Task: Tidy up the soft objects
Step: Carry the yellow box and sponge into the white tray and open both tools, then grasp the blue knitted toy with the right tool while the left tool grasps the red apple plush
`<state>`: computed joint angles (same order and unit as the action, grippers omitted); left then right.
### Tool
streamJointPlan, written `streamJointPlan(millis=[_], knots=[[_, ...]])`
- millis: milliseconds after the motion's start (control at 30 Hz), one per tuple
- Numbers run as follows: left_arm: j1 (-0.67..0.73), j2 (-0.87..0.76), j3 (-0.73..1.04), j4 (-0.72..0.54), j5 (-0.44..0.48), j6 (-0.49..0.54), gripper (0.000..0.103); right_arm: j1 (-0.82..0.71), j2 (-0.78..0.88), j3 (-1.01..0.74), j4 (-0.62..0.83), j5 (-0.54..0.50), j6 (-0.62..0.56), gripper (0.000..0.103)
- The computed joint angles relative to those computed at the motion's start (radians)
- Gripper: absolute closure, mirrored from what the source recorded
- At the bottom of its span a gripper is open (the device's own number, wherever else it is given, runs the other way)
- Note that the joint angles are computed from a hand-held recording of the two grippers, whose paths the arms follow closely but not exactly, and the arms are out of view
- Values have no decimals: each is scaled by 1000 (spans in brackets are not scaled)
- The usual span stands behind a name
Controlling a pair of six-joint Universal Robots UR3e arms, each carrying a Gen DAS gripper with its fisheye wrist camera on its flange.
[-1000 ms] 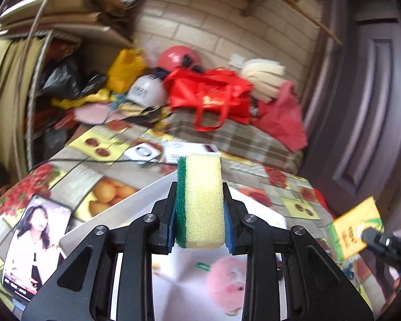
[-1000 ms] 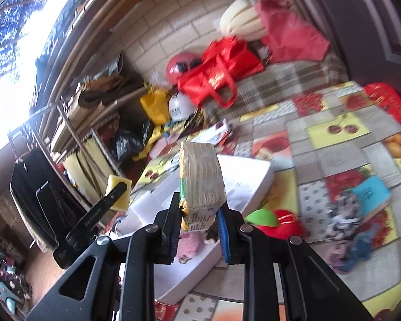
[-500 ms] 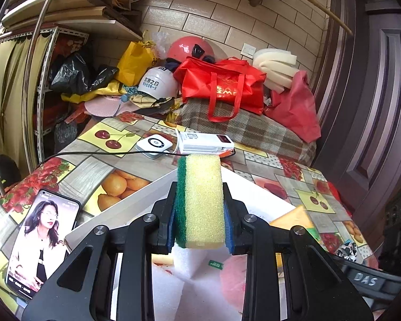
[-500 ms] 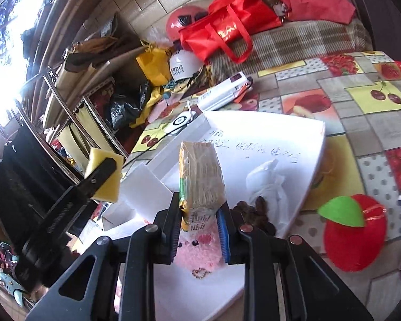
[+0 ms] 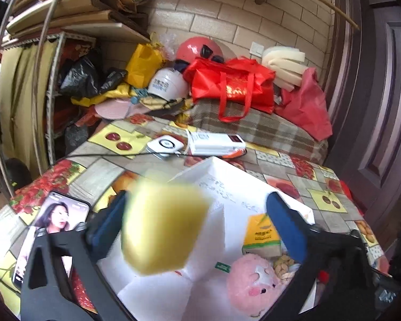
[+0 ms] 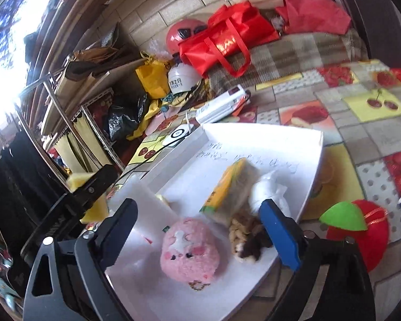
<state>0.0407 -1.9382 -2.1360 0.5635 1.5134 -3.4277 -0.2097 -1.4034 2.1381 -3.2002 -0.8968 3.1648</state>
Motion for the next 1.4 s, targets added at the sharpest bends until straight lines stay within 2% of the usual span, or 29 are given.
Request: streamJointPlan(millis=[100,433,600,700,900,1000,1067,1133,1200,1300,1400], knots=[[-7,-4,3,8,21,2,0,-4,-19,25,-28,-12,-15,0],[6,-4,-15,32,-4,-2,0,-82,-87,115,-94,52,-6,0],[16,-3,-20,56,-63,13,0,-166,-142,189,-133,105,-16,0],[15,3,-25,71,-88,26,0,-258,-202,237,-123,125,-46,0],[-21,5,-16,71,-133,75,0,-560,-325,327,-72,204,-109,0],[-56,7,-9,57,-177,101,0,-700,-376,351,31,251,-237,0],[-75,8,-11,48,-239,108,0,-722,-395,331,138,202,-318,0],[-104,2,-1,32,-285,130,0,-696,-392,288,246,101,-394,0],[-146,-4,18,10,-293,175,0,-689,-399,281,311,34,-451,0],[-215,-17,63,-58,-294,264,0,-739,-452,300,490,49,-586,0],[-276,-32,83,-76,-257,321,0,-702,-433,296,524,31,-648,0]])
